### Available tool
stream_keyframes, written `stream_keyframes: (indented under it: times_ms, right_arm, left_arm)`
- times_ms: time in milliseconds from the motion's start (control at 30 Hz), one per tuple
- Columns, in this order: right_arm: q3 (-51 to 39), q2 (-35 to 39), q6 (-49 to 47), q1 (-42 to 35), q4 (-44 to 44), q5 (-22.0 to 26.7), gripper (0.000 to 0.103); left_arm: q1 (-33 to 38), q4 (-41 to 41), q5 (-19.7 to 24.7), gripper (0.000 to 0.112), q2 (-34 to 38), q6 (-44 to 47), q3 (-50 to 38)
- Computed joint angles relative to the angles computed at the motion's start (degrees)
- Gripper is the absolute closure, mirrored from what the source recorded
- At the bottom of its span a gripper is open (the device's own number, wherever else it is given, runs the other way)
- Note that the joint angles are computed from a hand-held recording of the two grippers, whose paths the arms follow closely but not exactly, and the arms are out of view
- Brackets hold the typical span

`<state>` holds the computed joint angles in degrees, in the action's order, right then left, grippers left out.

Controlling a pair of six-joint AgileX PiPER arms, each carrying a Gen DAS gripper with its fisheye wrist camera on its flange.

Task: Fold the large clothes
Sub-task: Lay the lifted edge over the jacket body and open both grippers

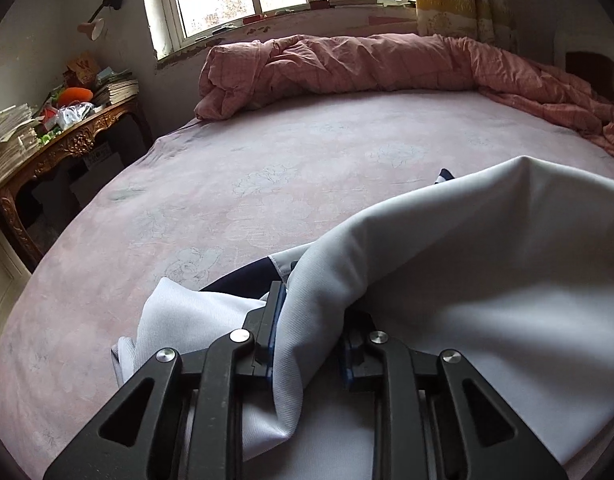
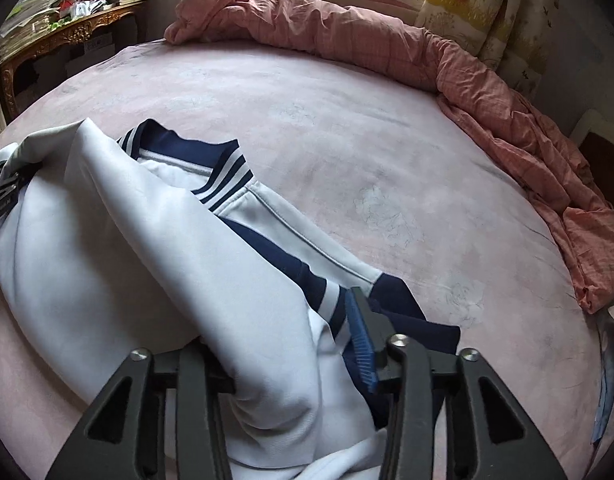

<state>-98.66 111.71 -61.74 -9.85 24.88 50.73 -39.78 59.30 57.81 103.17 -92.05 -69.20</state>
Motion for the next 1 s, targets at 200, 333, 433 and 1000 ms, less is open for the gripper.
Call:
stream_keyframes:
  times_ms: [200,333,433,1000]
  right_arm:
    - [13.39,-12.63,-14.81,-7.54,7.01,-0.81,0.023]
    - [31.95,-25.18,-25.67,-7.54,10.57,-21.1,0.023]
    - [37.27,-30.14,-28.48,-9.69,16.01,-27.46,0.023]
    - [19.34,-11.73,3.43,-0.77,5.51,-18.26,0.099]
  left_arm:
    - [-2.42,0.51,5.73,0.09,3.79,3.2,-4.37]
    - [-2.09,0.99,4.11,0.087,2.75,2.27,-2.59]
    - [-2.15,1.33,3.88,0.084,2.06,1.72,-1.79]
    - [-8.62,13.64,3.53,0.041,-12.73,-16.32,11.12]
